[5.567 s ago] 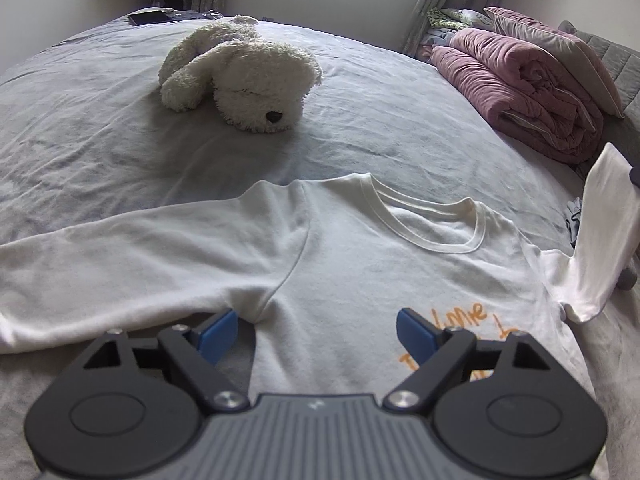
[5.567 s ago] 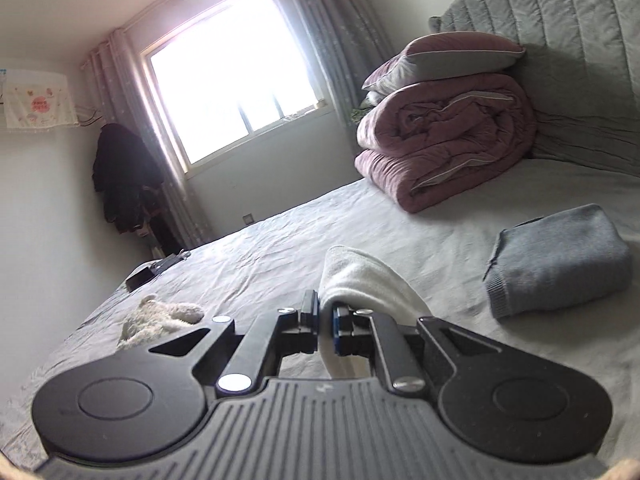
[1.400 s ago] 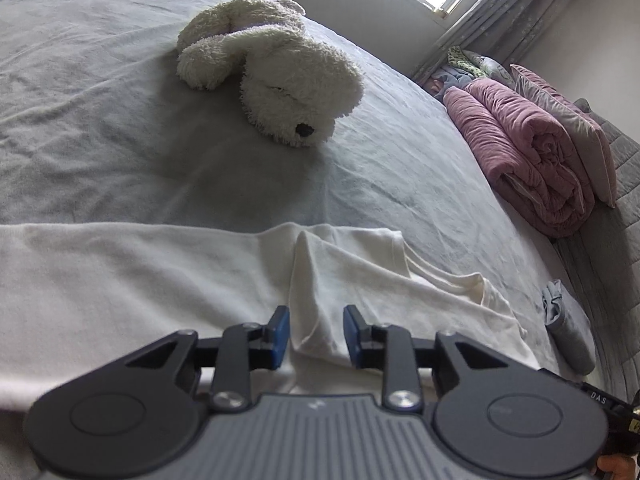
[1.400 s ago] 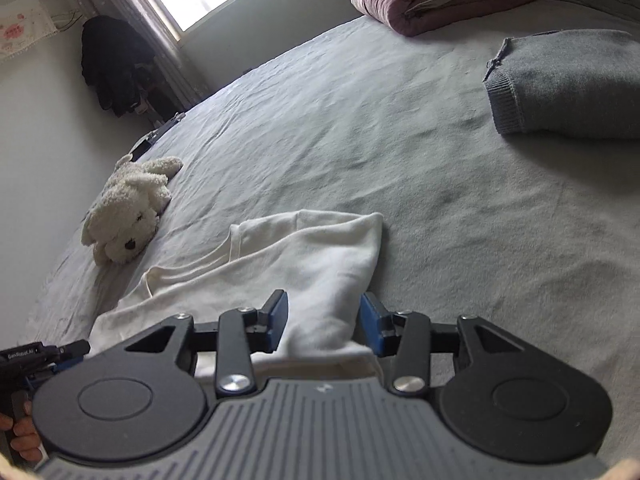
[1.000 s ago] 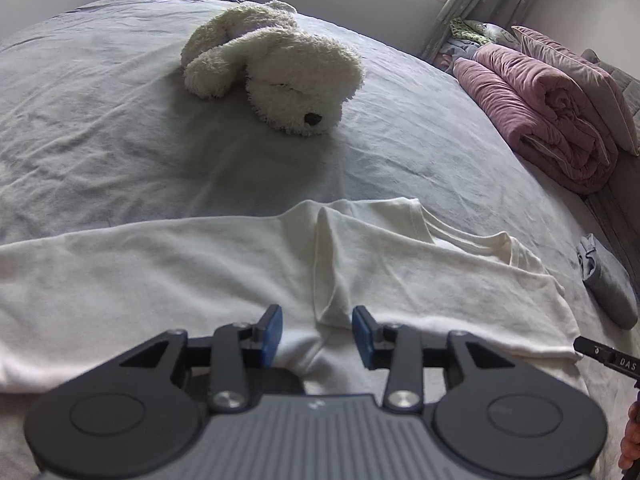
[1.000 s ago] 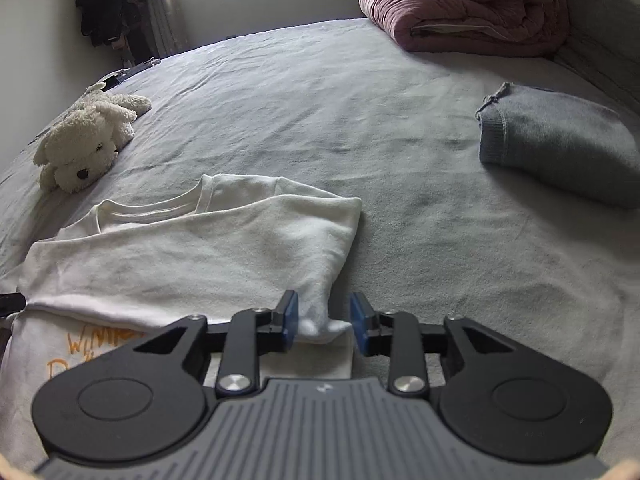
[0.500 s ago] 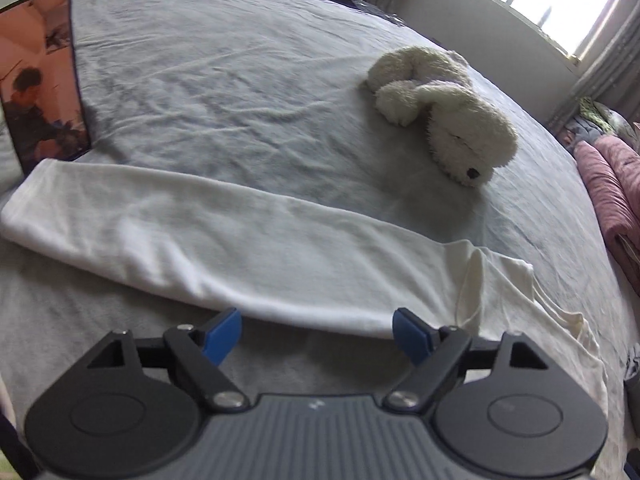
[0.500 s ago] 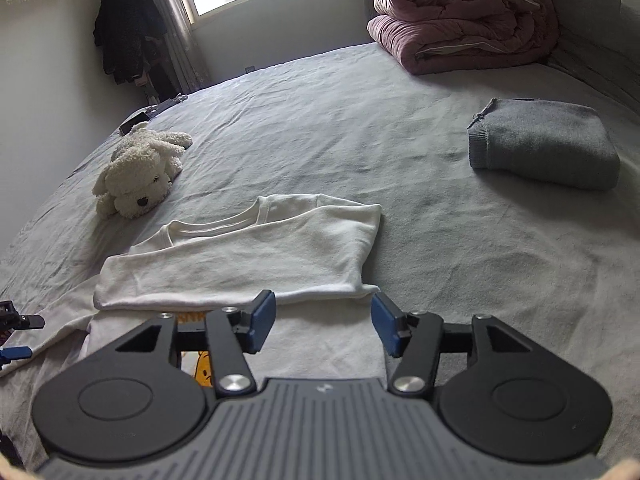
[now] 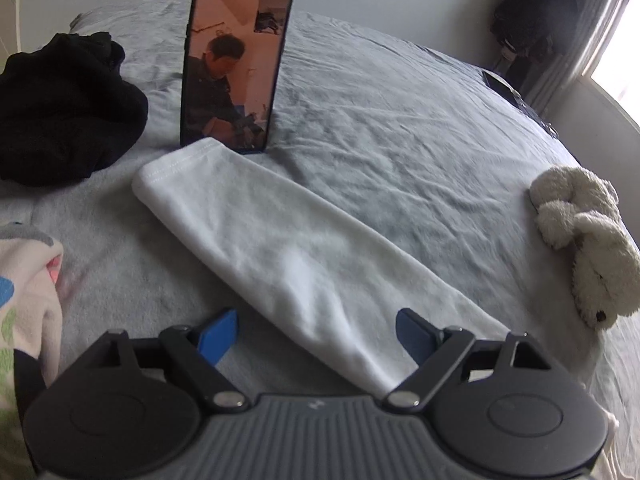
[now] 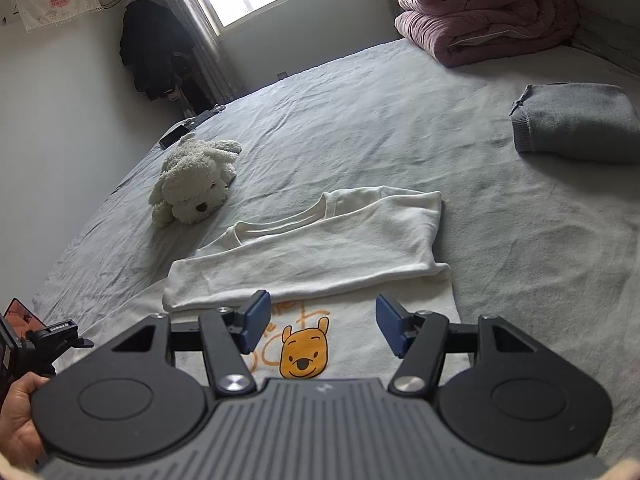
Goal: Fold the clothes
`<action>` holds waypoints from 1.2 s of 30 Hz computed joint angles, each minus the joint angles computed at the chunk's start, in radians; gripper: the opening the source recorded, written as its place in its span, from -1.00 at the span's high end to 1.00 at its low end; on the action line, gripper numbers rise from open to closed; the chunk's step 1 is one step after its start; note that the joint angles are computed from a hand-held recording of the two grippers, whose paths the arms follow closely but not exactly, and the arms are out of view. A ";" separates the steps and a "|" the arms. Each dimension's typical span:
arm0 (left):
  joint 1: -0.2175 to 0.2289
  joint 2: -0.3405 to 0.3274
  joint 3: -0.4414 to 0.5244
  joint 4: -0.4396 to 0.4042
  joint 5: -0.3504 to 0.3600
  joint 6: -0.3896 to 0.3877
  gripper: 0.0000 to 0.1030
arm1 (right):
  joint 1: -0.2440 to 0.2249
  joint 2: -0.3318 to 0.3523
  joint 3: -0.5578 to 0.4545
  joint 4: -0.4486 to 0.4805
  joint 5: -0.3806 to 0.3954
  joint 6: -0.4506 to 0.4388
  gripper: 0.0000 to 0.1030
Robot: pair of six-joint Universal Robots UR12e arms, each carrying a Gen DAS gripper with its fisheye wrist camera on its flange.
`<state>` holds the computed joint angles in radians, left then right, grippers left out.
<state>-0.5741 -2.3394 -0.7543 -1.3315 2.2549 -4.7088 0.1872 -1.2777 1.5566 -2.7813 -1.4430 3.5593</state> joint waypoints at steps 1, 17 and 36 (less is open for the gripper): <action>0.001 0.002 -0.009 0.004 0.021 -0.018 -0.68 | -0.001 0.001 0.001 0.001 0.006 0.004 -0.21; -0.005 0.038 -0.153 0.385 0.193 0.138 0.88 | 0.009 0.056 -0.049 -0.006 0.080 0.004 -0.21; -0.004 0.026 -0.192 1.041 0.116 0.573 0.88 | 0.063 0.379 -0.442 0.071 0.420 0.151 0.88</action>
